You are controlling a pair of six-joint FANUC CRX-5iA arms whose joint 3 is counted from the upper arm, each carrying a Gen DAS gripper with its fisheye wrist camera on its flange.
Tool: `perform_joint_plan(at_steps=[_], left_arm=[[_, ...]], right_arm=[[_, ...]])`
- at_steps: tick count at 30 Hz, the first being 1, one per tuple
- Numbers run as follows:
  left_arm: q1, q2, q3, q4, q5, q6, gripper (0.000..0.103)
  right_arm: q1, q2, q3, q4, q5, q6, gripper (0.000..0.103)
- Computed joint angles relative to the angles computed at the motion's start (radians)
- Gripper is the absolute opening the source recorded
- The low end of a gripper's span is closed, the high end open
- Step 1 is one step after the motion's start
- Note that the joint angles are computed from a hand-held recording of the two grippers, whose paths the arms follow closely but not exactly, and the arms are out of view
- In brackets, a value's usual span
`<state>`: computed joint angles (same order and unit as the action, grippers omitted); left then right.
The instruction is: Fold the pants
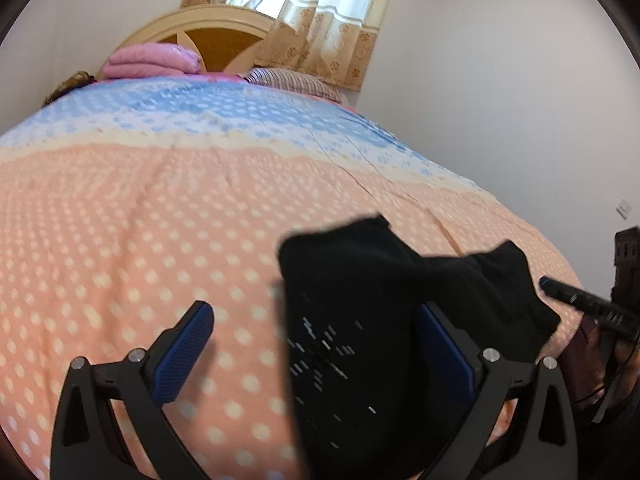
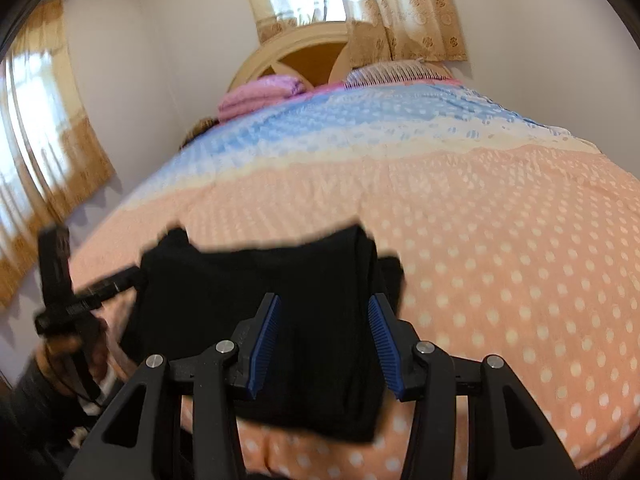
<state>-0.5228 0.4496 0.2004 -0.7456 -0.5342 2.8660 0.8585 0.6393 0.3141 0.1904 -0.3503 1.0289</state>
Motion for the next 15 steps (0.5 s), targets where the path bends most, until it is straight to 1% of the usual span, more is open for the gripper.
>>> perform_joint_plan(at_steps=[2, 3, 4, 5, 7, 8, 9, 10, 11, 12, 13, 15], left_arm=[[0.008, 0.000, 0.005, -0.005, -0.004, 0.008, 0.103], [0.013, 0.000, 0.003, -0.002, 0.003, 0.009, 0.103], [0.018, 0.003, 0.005, 0.001, 0.010, 0.007, 0.103], [0.021, 0.007, 0.009, 0.005, 0.008, 0.000, 0.103], [0.020, 0.015, 0.020, -0.004, -0.002, 0.004, 0.103], [0.021, 0.019, 0.023, -0.009, -0.004, 0.010, 0.103], [0.021, 0.021, 0.026, -0.017, -0.005, 0.023, 0.103], [0.023, 0.023, 0.028, -0.023, -0.006, 0.032, 0.103], [0.026, 0.026, 0.029, -0.021, -0.005, 0.031, 0.103], [0.034, 0.032, 0.033, -0.004, -0.003, 0.013, 0.103], [0.038, 0.035, 0.035, 0.007, -0.003, 0.003, 0.103], [0.052, 0.046, 0.038, 0.042, 0.004, -0.027, 0.103]], right_arm=[[-0.008, 0.025, 0.049, 0.004, -0.003, -0.019, 0.048], [-0.014, 0.047, 0.104, -0.050, -0.036, 0.025, 0.048], [-0.025, 0.089, 0.201, -0.128, -0.113, 0.088, 0.048], [-0.030, 0.119, 0.259, -0.156, -0.157, 0.105, 0.048], [-0.049, 0.205, 0.423, -0.243, -0.283, 0.159, 0.048], [-0.052, 0.235, 0.470, -0.249, -0.319, 0.158, 0.039], [-0.049, 0.244, 0.476, -0.224, -0.323, 0.141, 0.013], [-0.045, 0.238, 0.455, -0.194, -0.303, 0.125, 0.010], [-0.045, 0.217, 0.416, -0.195, -0.265, 0.123, 0.008], [-0.042, 0.199, 0.380, -0.182, -0.234, 0.109, 0.007], [-0.035, 0.175, 0.325, -0.130, -0.197, 0.064, 0.007], [-0.025, 0.134, 0.211, 0.012, -0.125, -0.067, 0.006]])
